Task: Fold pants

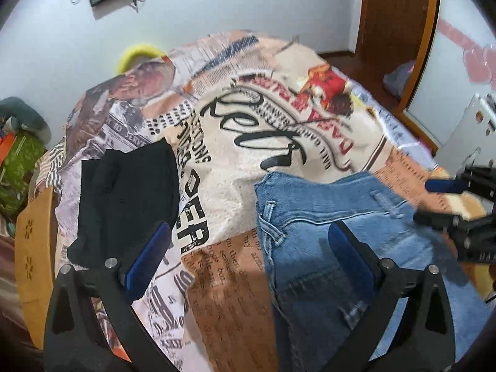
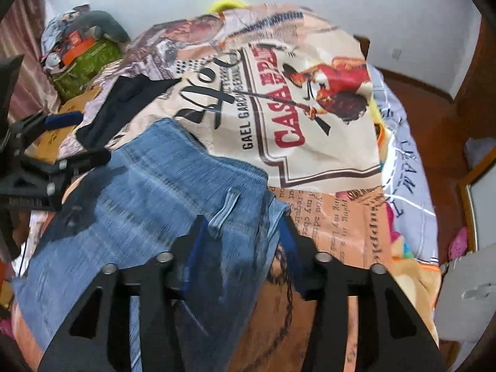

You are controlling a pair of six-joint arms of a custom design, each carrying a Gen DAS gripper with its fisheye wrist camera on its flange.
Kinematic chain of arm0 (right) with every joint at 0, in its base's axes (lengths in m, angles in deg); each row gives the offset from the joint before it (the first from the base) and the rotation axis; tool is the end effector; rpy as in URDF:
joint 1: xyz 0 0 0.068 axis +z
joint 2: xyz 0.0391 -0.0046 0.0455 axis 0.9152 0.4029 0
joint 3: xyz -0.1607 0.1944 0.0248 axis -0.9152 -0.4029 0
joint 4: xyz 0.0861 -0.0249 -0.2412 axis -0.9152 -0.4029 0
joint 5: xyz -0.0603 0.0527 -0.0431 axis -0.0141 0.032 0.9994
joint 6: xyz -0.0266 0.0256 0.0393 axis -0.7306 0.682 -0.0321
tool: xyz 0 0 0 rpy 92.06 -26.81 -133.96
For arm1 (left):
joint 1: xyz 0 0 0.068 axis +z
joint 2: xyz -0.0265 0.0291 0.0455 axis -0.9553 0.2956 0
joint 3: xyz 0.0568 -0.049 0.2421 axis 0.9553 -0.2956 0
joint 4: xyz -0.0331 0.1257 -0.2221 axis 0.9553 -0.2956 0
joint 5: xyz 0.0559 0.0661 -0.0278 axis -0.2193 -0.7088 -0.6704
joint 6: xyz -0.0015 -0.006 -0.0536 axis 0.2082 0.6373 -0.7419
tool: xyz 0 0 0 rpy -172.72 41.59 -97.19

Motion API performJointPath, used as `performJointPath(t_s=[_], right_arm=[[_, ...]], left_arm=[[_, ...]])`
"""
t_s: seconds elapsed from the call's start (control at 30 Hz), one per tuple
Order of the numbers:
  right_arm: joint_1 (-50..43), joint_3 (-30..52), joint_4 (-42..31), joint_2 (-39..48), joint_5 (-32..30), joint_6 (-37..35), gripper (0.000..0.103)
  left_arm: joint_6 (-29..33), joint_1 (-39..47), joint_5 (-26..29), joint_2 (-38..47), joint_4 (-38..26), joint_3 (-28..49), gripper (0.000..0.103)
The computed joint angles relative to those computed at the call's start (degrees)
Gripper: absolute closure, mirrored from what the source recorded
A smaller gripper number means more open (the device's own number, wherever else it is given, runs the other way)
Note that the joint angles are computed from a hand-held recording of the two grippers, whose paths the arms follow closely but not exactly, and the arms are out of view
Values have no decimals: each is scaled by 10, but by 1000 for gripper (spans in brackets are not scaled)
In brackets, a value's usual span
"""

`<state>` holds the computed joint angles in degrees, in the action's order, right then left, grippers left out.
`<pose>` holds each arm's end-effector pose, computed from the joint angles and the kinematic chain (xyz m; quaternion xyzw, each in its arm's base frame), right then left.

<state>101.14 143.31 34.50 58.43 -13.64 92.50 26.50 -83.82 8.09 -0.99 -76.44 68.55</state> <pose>0.1808 0.1189 0.2758 -0.0308 0.9592 0.0735 0.2714 0.2889 -0.0616 0.2914 0.2685 0.9120 -0.0509 0.3059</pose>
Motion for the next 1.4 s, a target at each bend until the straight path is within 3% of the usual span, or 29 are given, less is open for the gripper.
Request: performJointPath(t_s=[0.07, 0.2, 0.37, 0.6, 0.83, 1.07, 1.23, 1.4], right_arm=[[27, -1, -16, -25, 14, 18, 52], [84, -14, -40, -73, 59, 79, 34], [134, -36, -66, -109, 80, 143, 33], [180, -98, -56, -139, 59, 216, 33], [110, -146, 17, -161, -33, 205, 33], [0, -218, 111, -190, -192, 185, 32], [-24, -231, 168, -157, -235, 169, 26], [-32, -238, 202, -141, -246, 176, 28]], left_arm=[[0, 9, 13, -29, -14, -3, 0], [10, 17, 23, -84, -42, -22, 0], [43, 29, 26, -119, -89, -43, 0], [61, 50, 63, -100, -164, -54, 0], [29, 47, 128, 6, -221, -3, 0], [19, 43, 163, 79, -247, 33, 0], [27, 27, 170, 101, -251, 50, 0], [38, 9, 183, 118, -247, 58, 0]])
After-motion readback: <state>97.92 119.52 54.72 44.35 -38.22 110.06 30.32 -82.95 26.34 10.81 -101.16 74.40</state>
